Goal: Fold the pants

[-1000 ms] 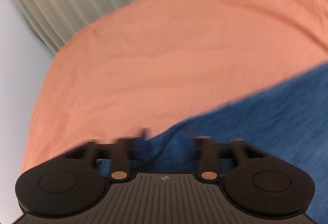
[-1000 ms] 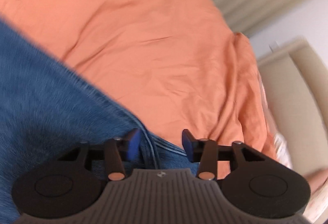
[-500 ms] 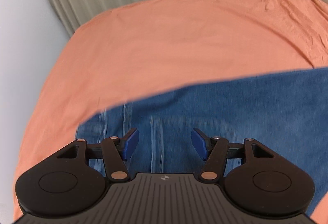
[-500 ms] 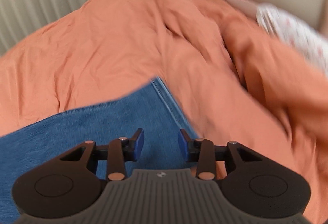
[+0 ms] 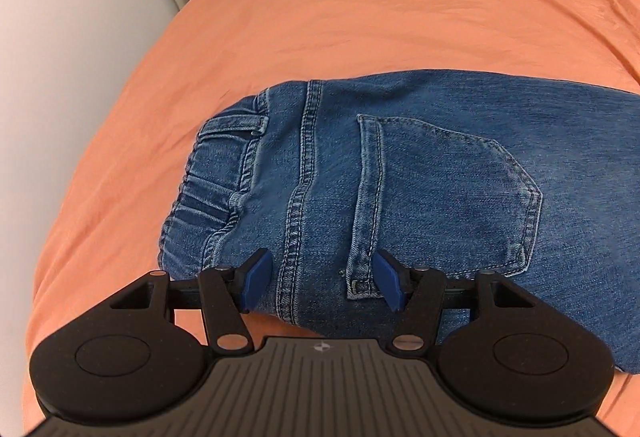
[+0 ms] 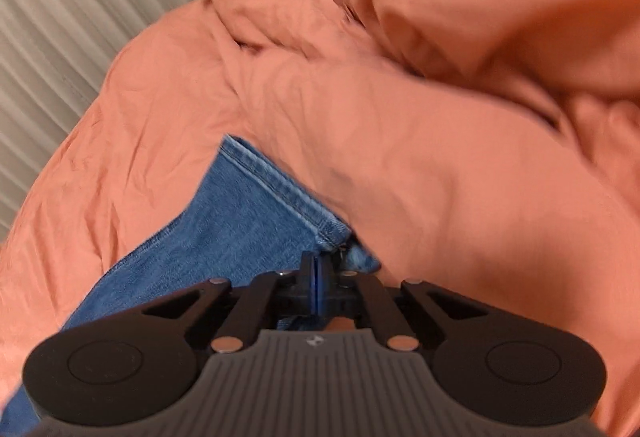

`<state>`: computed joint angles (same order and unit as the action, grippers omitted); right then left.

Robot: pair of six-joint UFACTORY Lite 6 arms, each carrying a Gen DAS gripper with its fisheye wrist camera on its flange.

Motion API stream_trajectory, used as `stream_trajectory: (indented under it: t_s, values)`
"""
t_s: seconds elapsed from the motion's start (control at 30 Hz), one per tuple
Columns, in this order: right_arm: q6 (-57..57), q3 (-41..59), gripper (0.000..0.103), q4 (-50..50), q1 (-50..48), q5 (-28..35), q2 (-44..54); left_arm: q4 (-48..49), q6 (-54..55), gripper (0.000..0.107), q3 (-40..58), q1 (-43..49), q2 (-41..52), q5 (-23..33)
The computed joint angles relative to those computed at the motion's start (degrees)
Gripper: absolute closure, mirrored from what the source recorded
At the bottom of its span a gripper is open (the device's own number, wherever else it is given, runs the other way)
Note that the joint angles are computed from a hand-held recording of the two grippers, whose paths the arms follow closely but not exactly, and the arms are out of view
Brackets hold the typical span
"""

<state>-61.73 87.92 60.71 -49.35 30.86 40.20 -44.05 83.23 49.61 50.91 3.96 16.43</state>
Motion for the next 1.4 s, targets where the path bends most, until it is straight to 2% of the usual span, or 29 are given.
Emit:
stream_trajectory:
  t_s: [0.1, 0.17, 0.23, 0.3, 0.4, 0.63, 0.87, 0.93, 1.07, 1.27, 1.4]
  values:
    - [4.7, 1.1, 0.103, -5.3, 0.8, -1.3, 1.5, 1.6, -2.4, 0.037, -0.4, -1.5, 0.4, -2.0]
    - [6.8, 0.9, 0.103, -7.0, 1.5, -2.5, 1.4, 1.6, -2.8, 0.037, 0.0, -1.0, 0.0, -1.0]
    - [5.1, -1.6, 0.103, -6.8, 2.5, -4.8, -1.1, -2.2, 0.6, 0.038, 0.8, 1.7, -1.3, 2.6]
    - [3.6, -4.5, 0.089, -7.3, 3.5, -6.5, -4.2, -3.5, 0.5, 0.038, 3.0, 5.5, -1.7, 7.8]
    - [-1.2, -10.4, 0.088, -3.7, 3.9, -4.3, -10.2, -4.5, -1.2, 0.038, 8.1, 12.0, 0.2, 15.9]
    - [-6.7, -29.0, 0.085, 2.4, 10.4, 1.0, -27.1, -7.5, -8.6, 0.036, 21.7, 25.8, 13.6, 31.9]
    - [-6.3, -48.8, 0.082, 9.0, 24.6, -1.1, -43.3, -12.0, -17.8, 0.036, 34.4, 30.2, 32.7, 39.2]
    - [-4.8, -53.3, 0.082, 9.8, 30.5, -3.8, -47.9, -14.1, -18.9, 0.036, 36.4, 29.6, 36.3, 38.8]
    - [-0.3, -59.2, 0.074, 11.3, 40.1, -8.3, -53.8, -17.8, -19.5, 0.035, 40.7, 27.8, 42.8, 38.8]
    - [6.0, -64.8, 0.074, 13.7, 49.3, -11.3, -59.3, -19.2, -19.5, 0.05, 43.5, 23.3, 46.2, 35.5]
    - [3.9, -68.1, 0.073, 21.6, 54.5, -12.8, -61.4, -21.1, -17.7, 0.057, 42.7, 20.6, 46.2, 31.8]
